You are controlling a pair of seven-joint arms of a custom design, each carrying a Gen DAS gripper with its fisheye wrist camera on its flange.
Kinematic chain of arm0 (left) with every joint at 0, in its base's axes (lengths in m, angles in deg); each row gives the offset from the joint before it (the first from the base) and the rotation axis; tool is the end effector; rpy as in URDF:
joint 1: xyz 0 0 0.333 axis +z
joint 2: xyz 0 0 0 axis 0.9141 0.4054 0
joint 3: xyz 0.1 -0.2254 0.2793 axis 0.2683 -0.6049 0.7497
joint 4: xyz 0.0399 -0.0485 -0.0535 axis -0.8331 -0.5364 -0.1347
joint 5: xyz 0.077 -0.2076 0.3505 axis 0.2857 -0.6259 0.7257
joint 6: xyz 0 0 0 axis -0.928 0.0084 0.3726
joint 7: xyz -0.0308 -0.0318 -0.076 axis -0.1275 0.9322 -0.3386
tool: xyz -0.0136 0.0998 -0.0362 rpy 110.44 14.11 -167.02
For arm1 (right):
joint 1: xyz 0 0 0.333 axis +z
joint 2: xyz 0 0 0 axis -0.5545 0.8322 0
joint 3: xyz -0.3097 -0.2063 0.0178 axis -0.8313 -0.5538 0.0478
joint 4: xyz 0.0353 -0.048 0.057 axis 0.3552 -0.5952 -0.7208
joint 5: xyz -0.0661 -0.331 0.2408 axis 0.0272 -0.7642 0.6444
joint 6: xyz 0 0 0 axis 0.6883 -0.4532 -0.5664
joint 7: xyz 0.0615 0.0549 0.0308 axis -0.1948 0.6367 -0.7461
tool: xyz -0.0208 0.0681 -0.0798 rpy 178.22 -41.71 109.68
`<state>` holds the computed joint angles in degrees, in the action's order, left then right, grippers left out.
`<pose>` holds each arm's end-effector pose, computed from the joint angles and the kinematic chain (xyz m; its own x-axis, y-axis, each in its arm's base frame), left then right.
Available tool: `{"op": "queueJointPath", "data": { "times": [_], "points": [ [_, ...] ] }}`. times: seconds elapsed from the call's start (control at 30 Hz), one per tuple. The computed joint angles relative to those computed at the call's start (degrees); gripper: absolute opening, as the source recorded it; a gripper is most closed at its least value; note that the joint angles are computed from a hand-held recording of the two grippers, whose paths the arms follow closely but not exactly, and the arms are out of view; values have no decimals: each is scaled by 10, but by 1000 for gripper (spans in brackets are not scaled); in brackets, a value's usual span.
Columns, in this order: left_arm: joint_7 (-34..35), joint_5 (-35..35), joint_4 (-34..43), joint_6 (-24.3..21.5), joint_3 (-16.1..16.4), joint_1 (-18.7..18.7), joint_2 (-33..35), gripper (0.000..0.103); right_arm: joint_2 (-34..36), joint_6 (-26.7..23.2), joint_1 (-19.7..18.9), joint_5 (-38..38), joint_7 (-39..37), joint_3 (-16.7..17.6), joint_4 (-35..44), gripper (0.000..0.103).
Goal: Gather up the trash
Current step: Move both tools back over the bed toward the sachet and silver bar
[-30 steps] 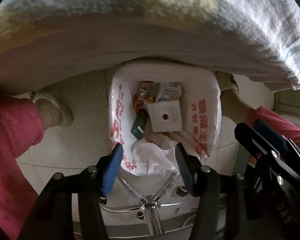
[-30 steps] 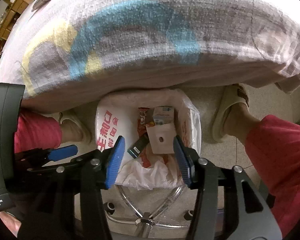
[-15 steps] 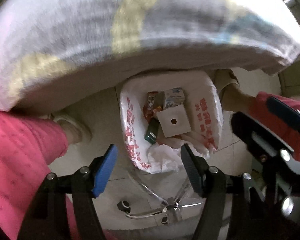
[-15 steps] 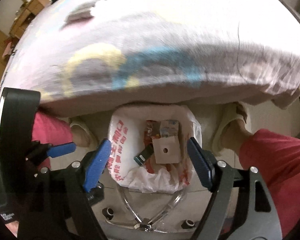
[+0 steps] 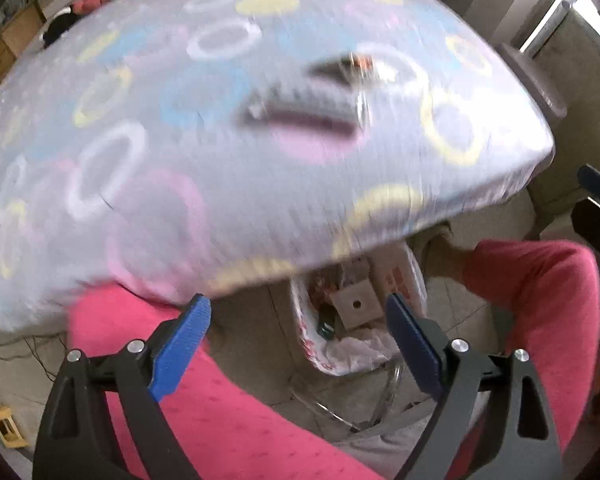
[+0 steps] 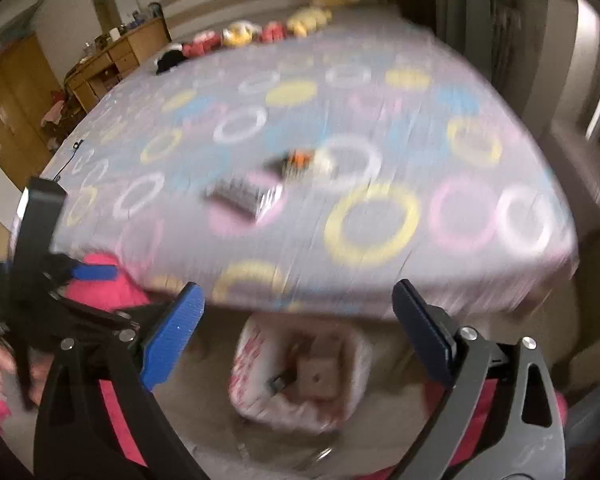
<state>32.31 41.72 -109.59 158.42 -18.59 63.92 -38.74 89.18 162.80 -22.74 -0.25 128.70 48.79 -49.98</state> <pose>0.6077 -0.0963 0.5264 -0.0376 -0.9970 0.0682 -0.9715 0.0205 -0.2360 0.6115 0.1386 0.5531 0.3657 -0.9200 -0.1409 -0.7846 -0.2233 -0.5784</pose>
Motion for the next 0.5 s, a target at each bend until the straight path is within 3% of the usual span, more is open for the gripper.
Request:
{"op": "queueJointPath", "data": {
  "times": [0.07,0.13,0.2,0.37,0.5],
  "points": [
    [34,-17,42,-32,4,6,6,89,9,-9,-2,-25,-10,-2,35,95],
    [85,-30,83,-58,4,11,14,93,26,-68,-11,-4,-69,0,88,96],
    [134,-24,124,-79,3,12,24,94,60,-166,-19,-18,-106,2,169,96],
    [251,-22,209,-112,-1,12,62,94,120,-283,-34,-35,-178,18,297,96],
    [337,-42,248,-120,-5,14,90,94,167,-327,-30,-70,-188,23,379,96]
  ]
}}
